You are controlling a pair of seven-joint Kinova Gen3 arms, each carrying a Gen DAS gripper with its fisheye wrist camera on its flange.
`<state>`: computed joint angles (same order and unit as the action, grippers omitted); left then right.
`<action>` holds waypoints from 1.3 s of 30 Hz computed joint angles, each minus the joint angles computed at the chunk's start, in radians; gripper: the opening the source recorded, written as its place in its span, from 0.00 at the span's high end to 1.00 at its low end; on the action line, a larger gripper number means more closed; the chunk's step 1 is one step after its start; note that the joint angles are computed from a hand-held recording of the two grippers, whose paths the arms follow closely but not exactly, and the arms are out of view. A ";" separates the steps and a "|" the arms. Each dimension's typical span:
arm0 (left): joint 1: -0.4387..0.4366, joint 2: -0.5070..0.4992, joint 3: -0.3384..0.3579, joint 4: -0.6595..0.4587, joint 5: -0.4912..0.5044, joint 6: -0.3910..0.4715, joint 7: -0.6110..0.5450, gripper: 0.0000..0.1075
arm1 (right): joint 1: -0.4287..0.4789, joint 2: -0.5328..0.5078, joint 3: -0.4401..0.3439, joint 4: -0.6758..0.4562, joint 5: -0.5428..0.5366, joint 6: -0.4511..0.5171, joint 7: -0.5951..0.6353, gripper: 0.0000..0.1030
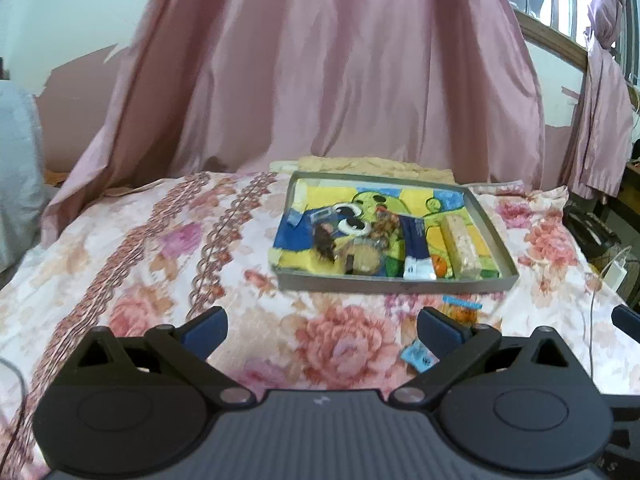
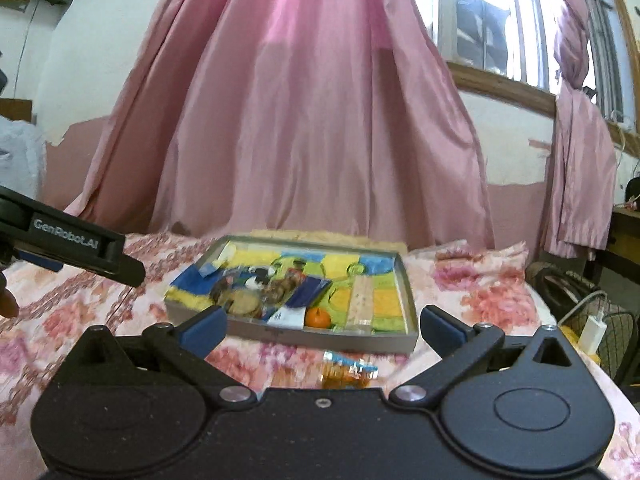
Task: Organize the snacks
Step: 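Lift both tools away from the tray toward the remaining snacks, then reach the left tool to the yellow bar bag while the right tool reaches the gold snack bag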
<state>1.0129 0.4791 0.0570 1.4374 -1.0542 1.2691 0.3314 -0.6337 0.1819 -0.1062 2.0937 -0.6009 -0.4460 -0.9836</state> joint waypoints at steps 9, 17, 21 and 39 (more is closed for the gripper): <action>0.074 0.073 0.003 -0.072 0.111 0.135 0.093 0.05 | 0.051 -0.030 -0.009 0.014 0.088 0.128 -0.024 0.01; 0.097 0.151 -0.019 -0.141 0.172 0.176 0.115 0.05 | -0.001 -0.018 0.088 -0.020 0.117 0.234 0.007 0.01; 0.097 0.186 -0.035 -0.169 0.203 0.170 0.113 0.05 | -0.041 -0.007 0.153 -0.041 0.088 0.294 0.041 0.01; 0.073 0.199 -0.084 0.015 0.034 -0.199 0.001 0.05 | 0.147 0.076 0.066 -0.083 0.368 0.346 -0.258 0.01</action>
